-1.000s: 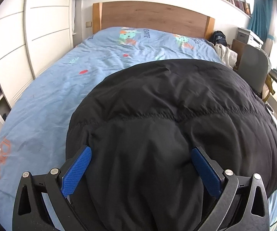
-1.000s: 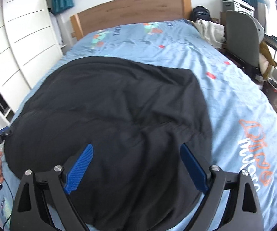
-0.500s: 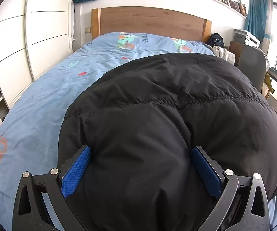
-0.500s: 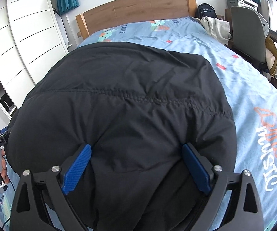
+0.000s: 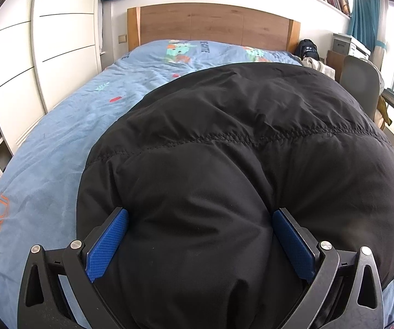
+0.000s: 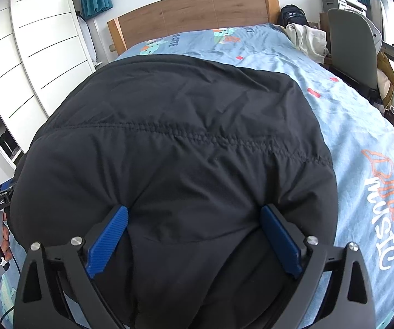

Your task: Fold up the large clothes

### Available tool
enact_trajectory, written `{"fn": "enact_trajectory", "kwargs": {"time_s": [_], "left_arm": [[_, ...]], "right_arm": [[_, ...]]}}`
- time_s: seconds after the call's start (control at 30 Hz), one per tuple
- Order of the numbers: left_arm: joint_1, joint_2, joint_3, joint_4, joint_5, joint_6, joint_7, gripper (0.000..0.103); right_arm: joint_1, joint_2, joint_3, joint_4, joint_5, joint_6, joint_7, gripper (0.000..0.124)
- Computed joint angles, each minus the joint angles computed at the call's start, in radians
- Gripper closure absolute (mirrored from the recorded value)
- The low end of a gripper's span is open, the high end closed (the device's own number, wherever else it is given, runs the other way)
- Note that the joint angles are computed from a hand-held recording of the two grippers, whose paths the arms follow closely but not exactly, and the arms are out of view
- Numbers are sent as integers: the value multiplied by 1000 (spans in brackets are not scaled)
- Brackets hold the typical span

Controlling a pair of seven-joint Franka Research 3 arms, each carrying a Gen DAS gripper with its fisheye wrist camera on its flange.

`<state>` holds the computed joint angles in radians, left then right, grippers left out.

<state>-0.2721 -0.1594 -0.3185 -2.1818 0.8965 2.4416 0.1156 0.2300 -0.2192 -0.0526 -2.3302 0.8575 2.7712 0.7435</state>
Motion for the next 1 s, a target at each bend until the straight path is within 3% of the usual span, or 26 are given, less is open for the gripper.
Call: {"fn": "enact_trajectory", "kwargs": {"time_s": [0.33, 0.57, 0.77, 0.87, 1.0], "left_arm": [[-1, -7, 19, 0, -93, 19, 69, 0], [14, -108, 21, -65, -169, 55, 109, 0], [37, -273, 50, -183, -265, 120, 160, 1], [59, -328, 68, -235, -333, 134, 193, 1], [71, -361, 127, -299, -465, 198, 247, 1]], "right_arm": [[-14, -9, -3, 0, -20, -22, 26, 25], [-46, -78, -34, -26, -46, -58, 78, 25], [-100, -124, -106, -12, -28, -174, 107, 24], [-136, -85, -157, 37, 38, -309, 150, 23], [-186, -21, -152, 86, 85, -384, 183, 22]]}}
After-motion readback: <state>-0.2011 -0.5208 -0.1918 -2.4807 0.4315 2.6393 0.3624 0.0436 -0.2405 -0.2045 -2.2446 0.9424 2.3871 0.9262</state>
